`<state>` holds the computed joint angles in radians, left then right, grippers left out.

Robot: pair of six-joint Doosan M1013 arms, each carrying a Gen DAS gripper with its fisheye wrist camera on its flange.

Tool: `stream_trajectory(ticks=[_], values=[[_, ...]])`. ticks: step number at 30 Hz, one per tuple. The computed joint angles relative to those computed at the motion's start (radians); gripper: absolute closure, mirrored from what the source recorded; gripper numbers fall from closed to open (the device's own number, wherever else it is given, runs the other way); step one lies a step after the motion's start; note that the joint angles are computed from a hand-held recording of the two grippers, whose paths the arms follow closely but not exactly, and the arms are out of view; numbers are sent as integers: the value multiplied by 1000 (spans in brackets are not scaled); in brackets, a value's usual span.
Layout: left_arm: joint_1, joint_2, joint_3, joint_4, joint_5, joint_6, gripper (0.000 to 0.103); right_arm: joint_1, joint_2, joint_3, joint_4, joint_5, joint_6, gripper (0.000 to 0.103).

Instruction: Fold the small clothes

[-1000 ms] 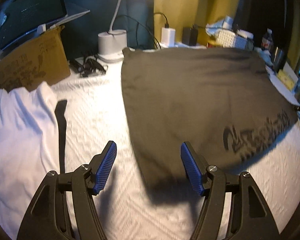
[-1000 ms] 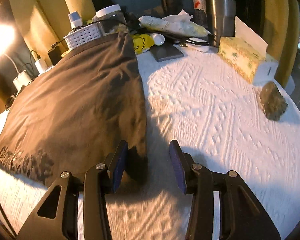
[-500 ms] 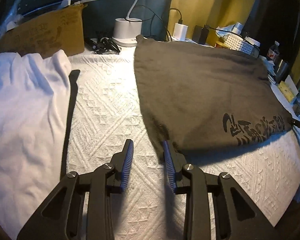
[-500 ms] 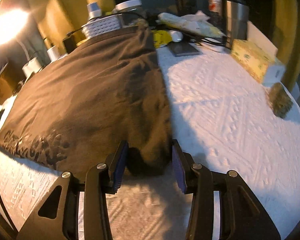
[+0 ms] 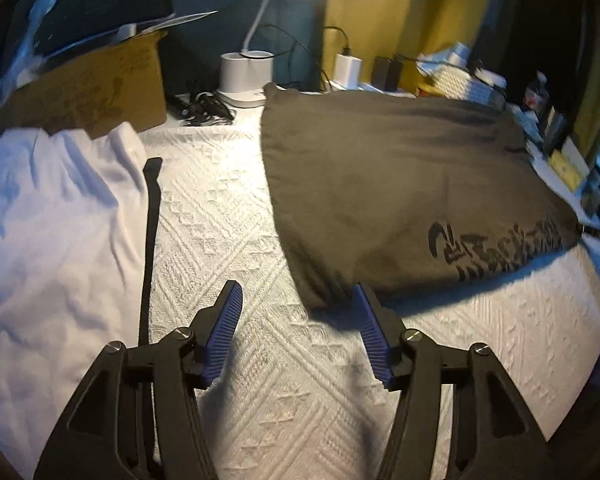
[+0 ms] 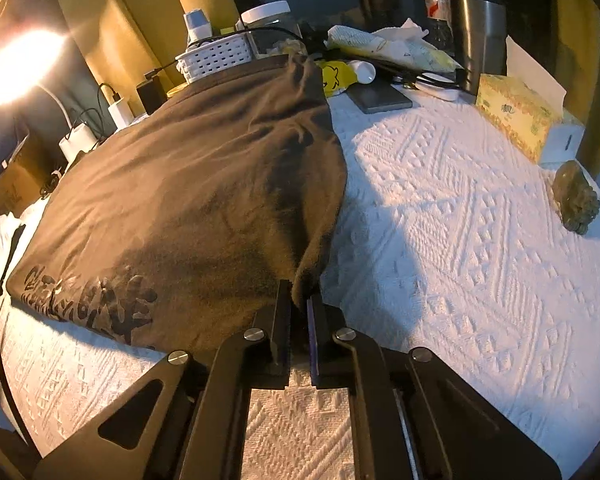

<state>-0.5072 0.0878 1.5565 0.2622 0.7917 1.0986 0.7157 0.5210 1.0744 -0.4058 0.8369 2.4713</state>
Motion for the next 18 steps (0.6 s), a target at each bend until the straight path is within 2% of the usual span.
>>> stream_trajectory(ticks=[5, 7, 9, 10, 11, 12, 18], values=[[-17, 32, -29, 35, 80, 101, 46, 2, -6, -2, -28, 1, 5, 97], [-16, 39, -33, 24, 72, 133, 47, 3, -9, 0, -41, -1, 12, 97], [-8, 46, -40, 0, 61, 160, 57, 0, -11, 3, -45, -6, 20, 97], [-4, 48, -42, -23, 53, 178, 71, -1, -11, 3, -45, -7, 23, 97], [-7, 52, -48, -8, 55, 176, 91, -1, -10, 2, -44, -8, 21, 97], [-16, 54, -51, 32, 63, 160, 101, -1, -10, 3, -46, -7, 22, 97], [-32, 40, -40, 129, 102, 102, 101, -2, -14, 11, -45, 1, 21, 98]])
